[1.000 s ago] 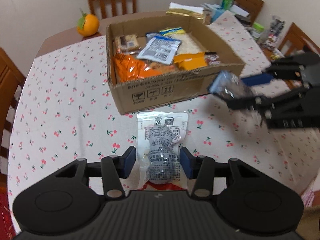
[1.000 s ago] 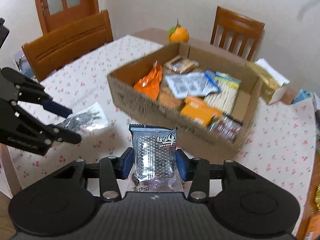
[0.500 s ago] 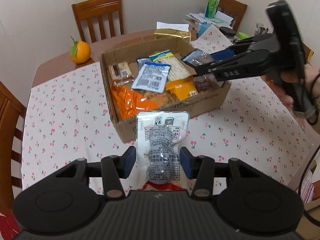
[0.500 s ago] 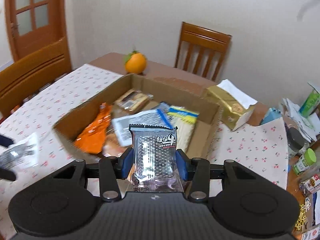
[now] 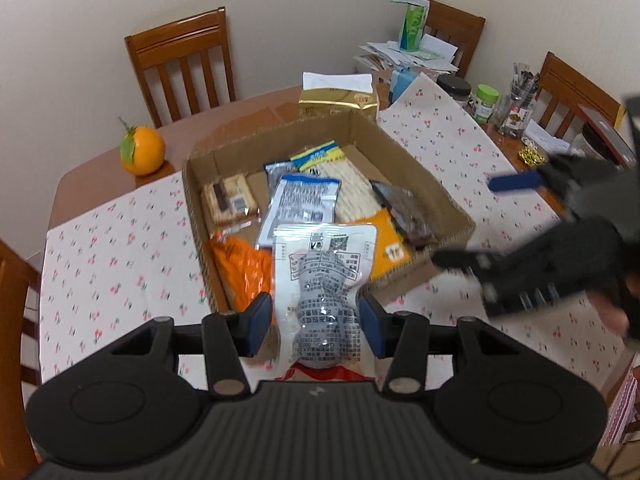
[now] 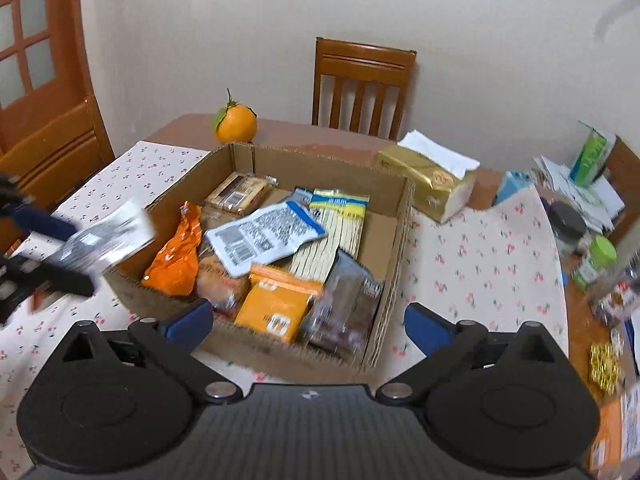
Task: Organize snacks
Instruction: 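Release the dark packet into the box with the right tool while the left tool carries the clear snack, then lower the clear vacuum-packed snack into the box and open the left tool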
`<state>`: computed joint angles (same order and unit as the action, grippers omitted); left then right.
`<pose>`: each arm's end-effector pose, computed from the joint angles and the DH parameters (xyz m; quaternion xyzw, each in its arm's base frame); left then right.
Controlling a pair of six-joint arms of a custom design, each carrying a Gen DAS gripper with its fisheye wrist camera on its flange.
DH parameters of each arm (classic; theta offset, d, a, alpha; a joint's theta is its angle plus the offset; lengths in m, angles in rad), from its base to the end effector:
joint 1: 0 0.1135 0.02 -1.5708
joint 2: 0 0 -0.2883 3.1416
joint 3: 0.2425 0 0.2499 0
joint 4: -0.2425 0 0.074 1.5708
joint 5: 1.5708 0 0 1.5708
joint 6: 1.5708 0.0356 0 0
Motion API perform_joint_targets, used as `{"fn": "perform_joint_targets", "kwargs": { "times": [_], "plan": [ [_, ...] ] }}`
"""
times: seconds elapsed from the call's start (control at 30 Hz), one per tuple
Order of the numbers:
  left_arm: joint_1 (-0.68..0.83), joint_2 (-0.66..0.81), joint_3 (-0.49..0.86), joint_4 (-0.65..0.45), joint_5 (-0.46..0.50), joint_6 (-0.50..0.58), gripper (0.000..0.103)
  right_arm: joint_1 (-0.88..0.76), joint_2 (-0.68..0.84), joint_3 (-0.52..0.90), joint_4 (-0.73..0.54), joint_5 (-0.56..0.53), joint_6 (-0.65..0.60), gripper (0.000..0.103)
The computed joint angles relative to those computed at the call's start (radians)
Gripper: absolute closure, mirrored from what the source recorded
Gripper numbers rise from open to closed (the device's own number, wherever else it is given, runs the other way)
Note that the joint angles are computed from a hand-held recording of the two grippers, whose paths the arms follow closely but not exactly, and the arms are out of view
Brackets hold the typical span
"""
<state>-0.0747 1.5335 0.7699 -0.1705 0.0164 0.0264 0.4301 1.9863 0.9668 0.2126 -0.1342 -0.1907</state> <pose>0.2903 -0.0223 0.1891 0.0506 0.9484 -0.0153 0.3127 0.3526 0.1670 0.1231 -0.3066 0.8740 0.1062 0.3618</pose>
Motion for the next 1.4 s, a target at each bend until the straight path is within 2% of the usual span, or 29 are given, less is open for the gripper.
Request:
{"fn": "perform_joint_targets", "kwargs": {
  "times": [0.23, 0.6, 0.7, 0.73, 0.77, 0.8, 0.87, 1.03, 1.13, 1.23, 1.33, 1.4],
  "plan": [
    [0.001, 0.135, 0.135, 0.023, 0.014, 0.028, 0.056, 0.015, -0.064, -0.063, -0.031, 0.018, 0.037, 0.0],
    [0.003, 0.401, 0.416, 0.023, 0.037, -0.021, 0.055, 0.007, -0.125, -0.116, -0.036, 0.044, 0.071, 0.0],
    [-0.005, 0.444, 0.455, 0.053, 0.033, -0.04, 0.047, -0.001, -0.134, -0.126, -0.036, 0.051, 0.079, 0.0],
    [-0.005, 0.447, 0.458, 0.061, 0.031, -0.048, 0.034, -0.003, -0.137, -0.127, -0.038, 0.054, 0.082, 0.0],
    [-0.009, 0.446, 0.455, 0.073, 0.022, -0.057, 0.018, -0.005, -0.139, -0.128, -0.041, 0.057, 0.085, 0.0],
    [-0.012, 0.437, 0.44, 0.097, 0.011, -0.062, 0.015, -0.007, -0.143, -0.129, -0.042, 0.059, 0.087, 0.0],
    [-0.019, 0.399, 0.379, 0.172, -0.026, -0.063, 0.013, -0.011, -0.151, -0.129, -0.048, 0.058, 0.099, 0.0],
    [-0.022, 0.273, 0.237, 0.249, -0.085, -0.042, 0.01, -0.013, -0.158, -0.09, -0.111, 0.081, 0.132, 0.0],
    [-0.015, 0.169, 0.115, 0.298, -0.102, -0.067, 0.006, -0.005, -0.15, -0.043, -0.175, 0.119, 0.167, 0.0],
    [0.0, 0.06, -0.016, 0.334, -0.101, -0.124, 0.006, 0.009, -0.143, 0.015, -0.265, 0.174, 0.223, 0.0],
    [-0.005, -0.031, -0.096, 0.283, -0.157, -0.21, 0.006, 0.02, -0.143, 0.055, -0.337, 0.207, 0.271, 0.0],
    [-0.013, -0.085, -0.102, 0.167, -0.176, -0.251, 0.006, 0.036, -0.156, 0.071, -0.379, 0.23, 0.296, 0.0]
  ]
}}
